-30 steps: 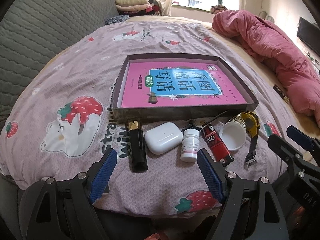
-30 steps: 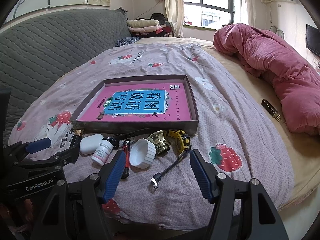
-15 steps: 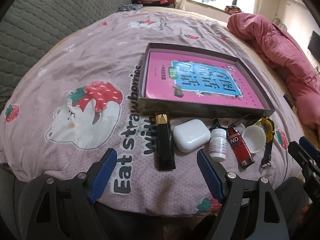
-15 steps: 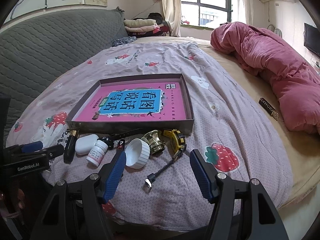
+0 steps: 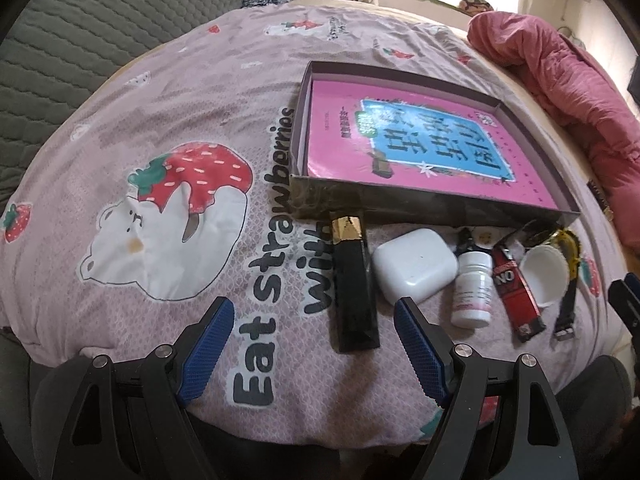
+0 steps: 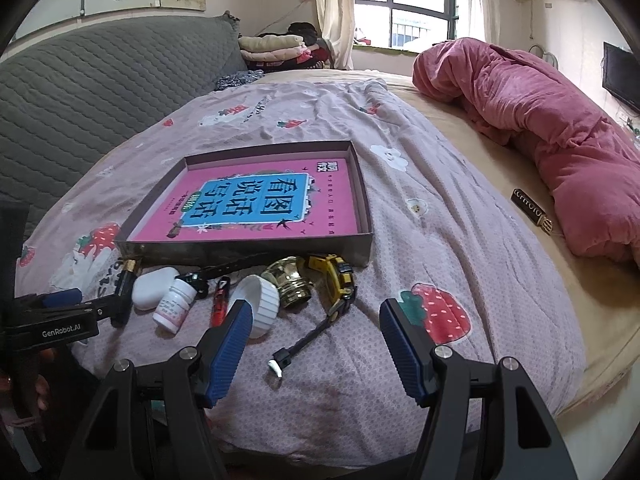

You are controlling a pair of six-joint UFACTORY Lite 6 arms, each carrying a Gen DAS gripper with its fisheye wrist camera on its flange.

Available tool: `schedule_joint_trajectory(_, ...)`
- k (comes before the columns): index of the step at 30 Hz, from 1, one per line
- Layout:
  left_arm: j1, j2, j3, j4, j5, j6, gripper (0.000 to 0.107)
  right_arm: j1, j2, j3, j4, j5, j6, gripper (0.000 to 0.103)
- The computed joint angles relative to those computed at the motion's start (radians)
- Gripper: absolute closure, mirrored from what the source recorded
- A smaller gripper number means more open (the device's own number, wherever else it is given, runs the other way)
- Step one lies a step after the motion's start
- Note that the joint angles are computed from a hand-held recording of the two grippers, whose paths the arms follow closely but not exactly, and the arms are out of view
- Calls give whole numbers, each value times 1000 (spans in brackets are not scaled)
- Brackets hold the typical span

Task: Organize rigid objects
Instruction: 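Lower the left gripper onto the black-and-gold lipstick and close it while the right gripper grasps the black-and-yellow watch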

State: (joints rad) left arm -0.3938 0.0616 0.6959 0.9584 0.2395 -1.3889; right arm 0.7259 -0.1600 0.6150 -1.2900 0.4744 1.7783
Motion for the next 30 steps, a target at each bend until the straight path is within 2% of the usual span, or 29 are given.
schedule_joint_trajectory(2, 6, 42, 24, 8, 15, -2, 24, -13, 6, -1, -2, -8, 3, 37)
schedule_joint_trajectory(5, 24, 72, 36, -15, -12, 26, 24, -40, 18, -1, -19, -25, 14, 37)
schedule_joint_trajectory(13, 27, 146, 94, 134, -16, -98, 31, -130, 98, 24, -80, -60, 47, 37)
schedule_joint_trajectory(16, 43, 165, 110, 144, -40, -95, 37, -173, 148, 49, -126, -88, 72, 37)
schedule_joint_trajectory(21, 54, 177, 117, 269, -72, -197, 49, -223, 248, 106, -187, -138, 95, 37)
schedule_joint_trajectory(25, 54, 183, 121, 354, -86, -272, 56, -222, 320, 151, -218, -139, 102, 38)
schedule_joint_trajectory(30, 42, 194, 127, 521, -96, -430, 72, -217, 382, 192, -261, -138, 126, 45)
